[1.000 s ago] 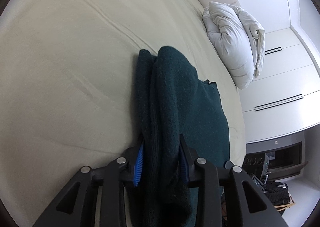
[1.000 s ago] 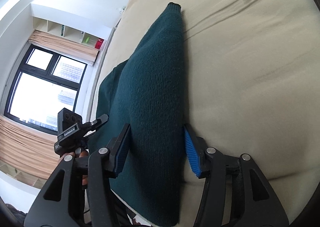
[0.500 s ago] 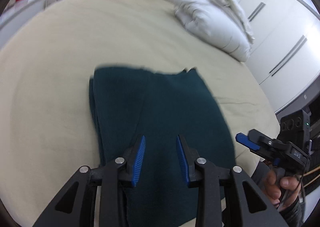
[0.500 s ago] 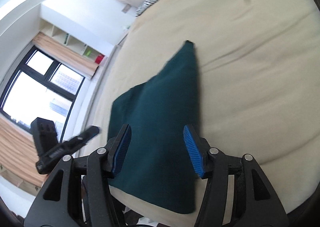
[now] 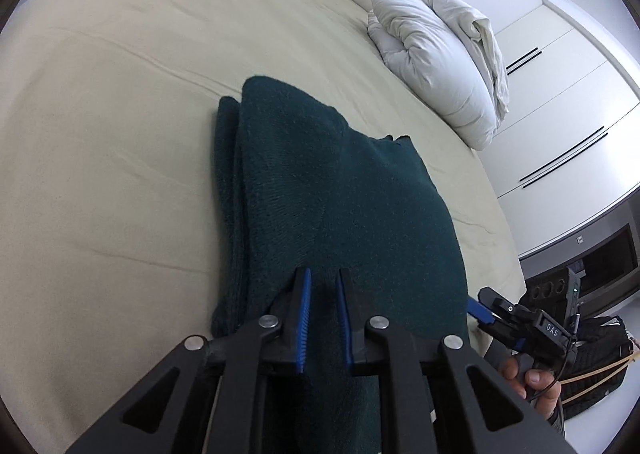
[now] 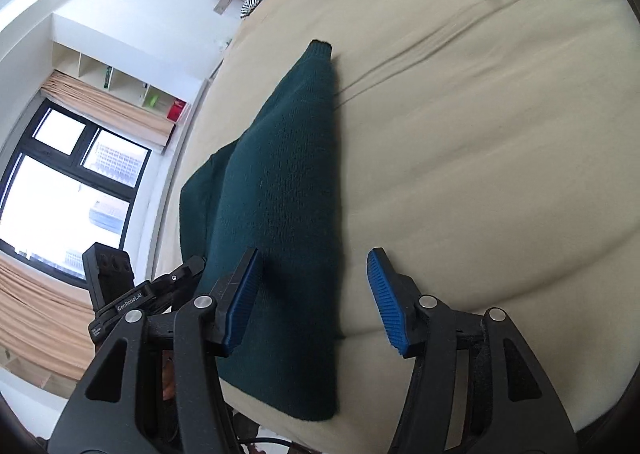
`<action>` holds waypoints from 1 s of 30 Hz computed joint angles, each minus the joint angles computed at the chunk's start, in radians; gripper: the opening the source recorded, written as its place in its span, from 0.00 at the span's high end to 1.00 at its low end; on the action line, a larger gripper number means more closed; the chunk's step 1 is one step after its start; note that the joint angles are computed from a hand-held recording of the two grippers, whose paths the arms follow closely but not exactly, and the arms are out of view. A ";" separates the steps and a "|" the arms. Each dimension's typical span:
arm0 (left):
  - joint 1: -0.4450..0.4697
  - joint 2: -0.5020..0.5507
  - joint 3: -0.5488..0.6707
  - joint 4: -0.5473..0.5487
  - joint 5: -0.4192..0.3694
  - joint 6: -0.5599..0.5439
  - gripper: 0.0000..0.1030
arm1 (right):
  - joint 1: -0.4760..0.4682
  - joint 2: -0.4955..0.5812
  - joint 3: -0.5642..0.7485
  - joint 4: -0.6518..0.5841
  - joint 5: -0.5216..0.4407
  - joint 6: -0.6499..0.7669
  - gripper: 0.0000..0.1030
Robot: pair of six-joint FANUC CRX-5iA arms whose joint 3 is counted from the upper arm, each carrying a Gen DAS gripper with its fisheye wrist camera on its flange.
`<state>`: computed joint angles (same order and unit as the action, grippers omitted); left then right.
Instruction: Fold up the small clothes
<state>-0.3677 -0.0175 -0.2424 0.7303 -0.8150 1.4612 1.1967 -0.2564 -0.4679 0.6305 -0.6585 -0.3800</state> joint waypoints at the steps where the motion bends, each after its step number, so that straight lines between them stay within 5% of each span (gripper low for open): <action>1: 0.002 -0.012 0.008 -0.033 -0.003 0.019 0.86 | 0.010 0.000 0.009 0.008 -0.031 0.003 0.48; 4: 0.003 -0.038 0.030 -0.117 0.000 0.068 0.82 | 0.048 0.021 0.068 0.049 -0.167 0.039 0.48; 11: -0.037 -0.099 0.158 -0.470 -0.013 0.292 0.52 | 0.141 0.107 0.238 0.229 -0.479 0.149 0.47; 17: -0.223 -0.165 0.310 -0.981 -0.007 0.570 0.00 | 0.202 0.242 0.366 0.498 -0.749 0.177 0.04; 20: -0.343 -0.176 0.379 -1.234 -0.026 0.705 0.00 | 0.221 0.308 0.423 0.616 -0.893 0.185 0.00; 25: -0.555 -0.154 0.516 -1.600 -0.176 0.858 0.00 | 0.235 0.311 0.468 0.644 -0.922 0.180 0.00; 30: -0.548 -0.079 0.665 -1.519 -0.363 0.724 0.00 | 0.254 0.315 0.541 0.624 -0.923 0.209 0.00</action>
